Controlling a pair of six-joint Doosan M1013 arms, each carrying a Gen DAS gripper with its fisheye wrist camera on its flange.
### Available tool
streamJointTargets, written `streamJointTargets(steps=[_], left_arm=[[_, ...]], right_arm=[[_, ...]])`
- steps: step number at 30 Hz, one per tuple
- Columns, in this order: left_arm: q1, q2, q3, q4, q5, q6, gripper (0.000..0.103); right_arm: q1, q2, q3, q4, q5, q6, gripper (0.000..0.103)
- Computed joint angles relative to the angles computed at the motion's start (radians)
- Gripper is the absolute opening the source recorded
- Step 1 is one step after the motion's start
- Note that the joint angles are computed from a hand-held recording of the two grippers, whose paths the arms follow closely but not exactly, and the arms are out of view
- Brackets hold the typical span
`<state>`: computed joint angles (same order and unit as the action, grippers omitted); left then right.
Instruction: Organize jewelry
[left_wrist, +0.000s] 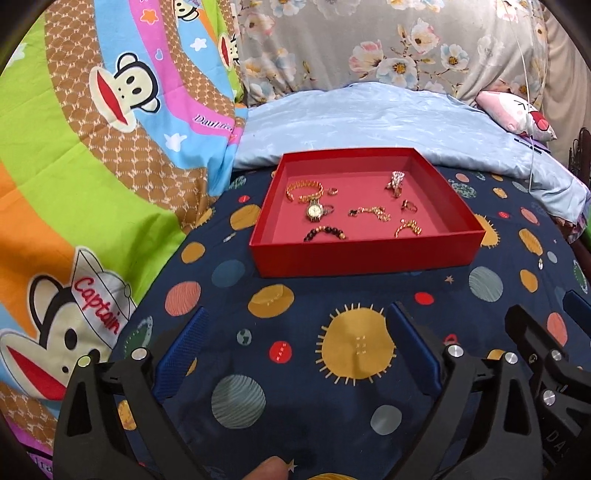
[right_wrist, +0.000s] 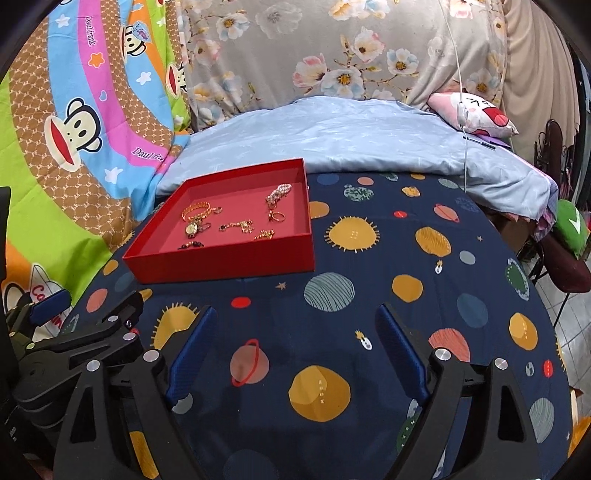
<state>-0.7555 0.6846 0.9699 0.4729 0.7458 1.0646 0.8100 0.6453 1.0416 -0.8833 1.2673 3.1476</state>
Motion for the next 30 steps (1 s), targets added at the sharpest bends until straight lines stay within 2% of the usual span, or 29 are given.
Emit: streamJointTargets(steps=[20,30], left_arm=[[0.002,-0.001,0.041,0.052,-0.031,-0.069,0.094],[0.005,-0.01,0.067,0.065,-0.079,-0.103,0.094]], right_arm=[[0.001,0.025,-0.011,0.015,0.009,-0.016,0.086],[0.001,0.026,-0.01,0.008,0.002,-0.011,0.086]])
